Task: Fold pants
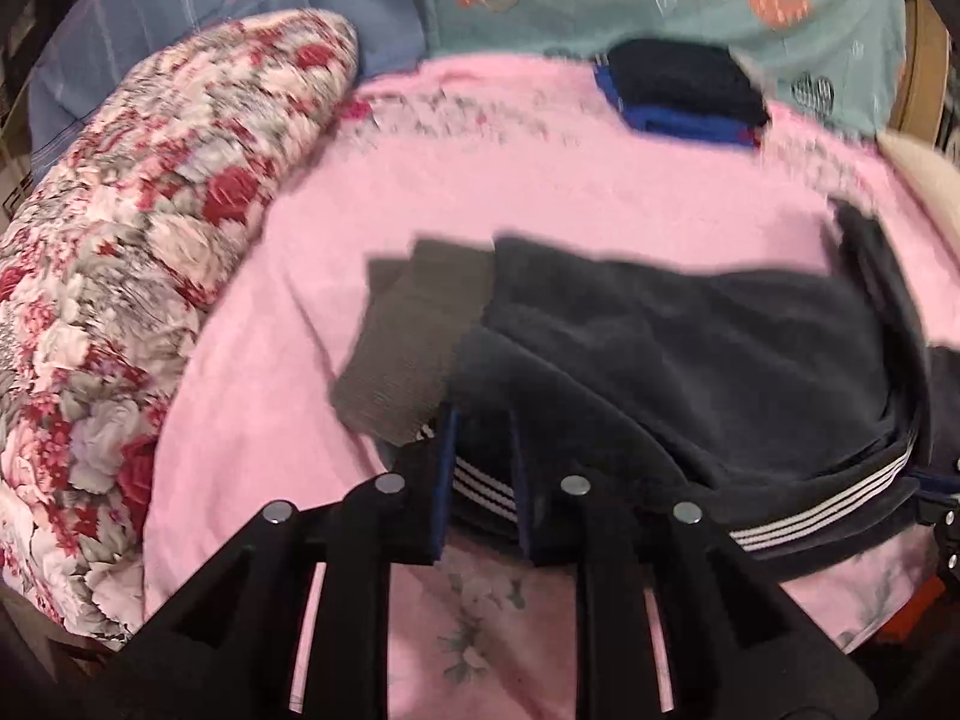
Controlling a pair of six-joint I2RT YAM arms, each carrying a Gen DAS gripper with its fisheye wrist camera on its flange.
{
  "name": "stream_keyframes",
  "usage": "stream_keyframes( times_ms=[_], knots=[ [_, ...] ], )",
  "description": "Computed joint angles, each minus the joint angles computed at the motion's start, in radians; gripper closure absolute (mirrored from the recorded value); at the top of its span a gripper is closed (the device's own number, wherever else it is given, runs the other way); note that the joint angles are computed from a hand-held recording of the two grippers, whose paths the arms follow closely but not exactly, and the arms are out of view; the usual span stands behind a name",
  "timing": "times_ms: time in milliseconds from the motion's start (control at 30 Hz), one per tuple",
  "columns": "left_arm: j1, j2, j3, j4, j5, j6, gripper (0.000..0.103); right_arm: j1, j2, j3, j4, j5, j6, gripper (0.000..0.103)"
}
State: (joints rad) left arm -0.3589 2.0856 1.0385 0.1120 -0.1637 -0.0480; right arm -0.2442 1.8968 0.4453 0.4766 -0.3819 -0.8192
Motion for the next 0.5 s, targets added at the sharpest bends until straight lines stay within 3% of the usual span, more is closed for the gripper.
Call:
stream_keyframes(
  times_ms=[100, 133, 167, 233, 300, 367, 400, 433, 467, 500],
  knots=[
    [-0.037, 0.049, -0.022, 0.044, -0.085, 0.048, 0.086, -0.007, 0.033, -0.029, 0.076, -0.009, -0.004, 0.090],
    [-0.053, 0.045, -0.043, 0.071, -0.119, 0.064, 0.086, -0.012, 0.022, -0.022, 0.051, -0.013, -0.003, 0.084],
    [-0.063, 0.037, -0.054, 0.077, -0.136, 0.069, 0.086, -0.022, -0.004, -0.007, -0.011, -0.032, 0.000, 0.070],
    [-0.071, -0.008, -0.079, 0.072, -0.131, 0.059, 0.086, -0.056, -0.070, 0.013, -0.115, -0.094, 0.005, 0.060],
    [-0.094, -0.082, -0.125, 0.091, -0.114, 0.054, 0.085, -0.097, -0.174, 0.003, -0.143, -0.123, 0.032, 0.051],
    [-0.151, -0.153, -0.163, 0.117, -0.107, 0.060, 0.076, -0.150, -0.259, 0.065, -0.220, -0.140, 0.098, 0.051],
    [-0.185, -0.166, -0.163, 0.122, -0.101, 0.060, 0.065, -0.171, -0.273, 0.126, -0.263, -0.131, 0.157, 0.049],
    [-0.223, -0.173, -0.158, 0.127, -0.092, 0.064, 0.060, -0.185, -0.262, 0.206, -0.310, -0.102, 0.231, 0.041],
    [-0.261, -0.163, -0.137, 0.123, -0.077, 0.066, 0.060, -0.183, -0.235, 0.289, -0.363, -0.059, 0.298, 0.018],
    [-0.290, -0.144, -0.112, 0.117, -0.058, 0.062, 0.060, -0.176, -0.193, 0.377, -0.417, -0.008, 0.357, 0.005]
  ],
)
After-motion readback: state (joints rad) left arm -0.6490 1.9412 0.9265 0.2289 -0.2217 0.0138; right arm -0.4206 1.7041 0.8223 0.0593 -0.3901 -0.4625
